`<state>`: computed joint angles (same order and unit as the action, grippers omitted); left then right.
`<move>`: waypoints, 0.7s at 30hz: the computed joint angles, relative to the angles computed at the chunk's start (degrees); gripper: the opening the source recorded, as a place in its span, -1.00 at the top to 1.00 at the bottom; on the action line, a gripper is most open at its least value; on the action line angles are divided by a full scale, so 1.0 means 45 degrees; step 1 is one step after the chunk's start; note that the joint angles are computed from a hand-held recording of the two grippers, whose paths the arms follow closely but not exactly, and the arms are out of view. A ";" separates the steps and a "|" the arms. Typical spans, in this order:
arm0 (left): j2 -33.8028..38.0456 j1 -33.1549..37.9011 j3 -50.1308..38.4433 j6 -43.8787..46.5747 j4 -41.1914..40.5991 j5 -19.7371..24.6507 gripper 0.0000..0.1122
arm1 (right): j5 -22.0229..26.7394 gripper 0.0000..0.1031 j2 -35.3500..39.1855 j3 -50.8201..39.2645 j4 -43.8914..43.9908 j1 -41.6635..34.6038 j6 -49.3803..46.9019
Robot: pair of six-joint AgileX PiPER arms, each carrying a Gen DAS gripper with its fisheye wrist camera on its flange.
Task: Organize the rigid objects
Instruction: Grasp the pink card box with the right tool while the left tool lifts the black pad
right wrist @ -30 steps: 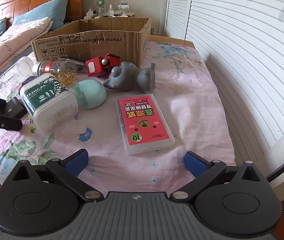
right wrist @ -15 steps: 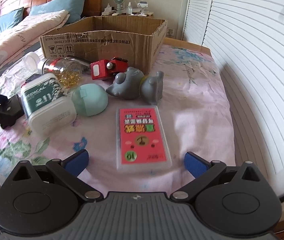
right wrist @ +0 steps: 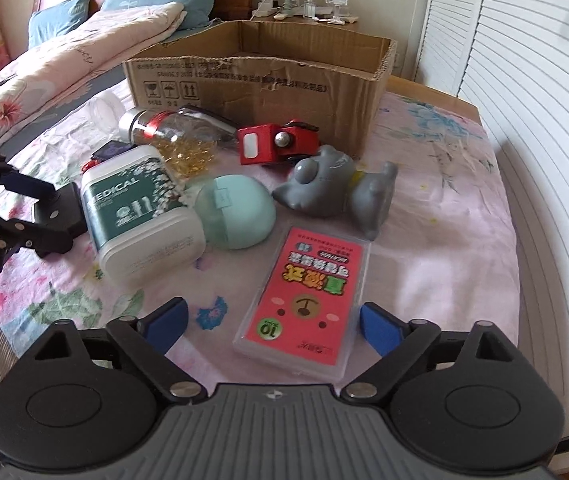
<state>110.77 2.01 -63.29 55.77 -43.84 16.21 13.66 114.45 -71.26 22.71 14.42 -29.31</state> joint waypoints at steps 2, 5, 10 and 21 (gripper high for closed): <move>0.0013 -0.0055 -0.0037 -0.0290 0.0273 -0.0024 -0.31 | 0.0057 -0.71 0.0109 -0.0227 -0.0593 -0.0066 0.0688; 0.0042 0.0003 -0.0052 0.0147 -0.0051 0.0038 -0.30 | 0.0027 -0.67 0.0272 -0.0505 -0.1982 -0.0014 0.2288; 0.0166 0.0004 -0.0257 0.0246 -0.0003 0.0176 -0.32 | -0.0073 -0.55 0.0433 -0.0739 -0.4661 0.0280 0.5450; 0.0235 0.0148 -0.0670 0.0102 0.0684 0.0961 -0.25 | 0.0567 -0.23 0.0230 -0.0854 -0.8951 0.0856 1.0255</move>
<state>111.83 2.67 -66.31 56.23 -40.76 20.53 16.21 115.49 -75.10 -17.57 18.27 16.84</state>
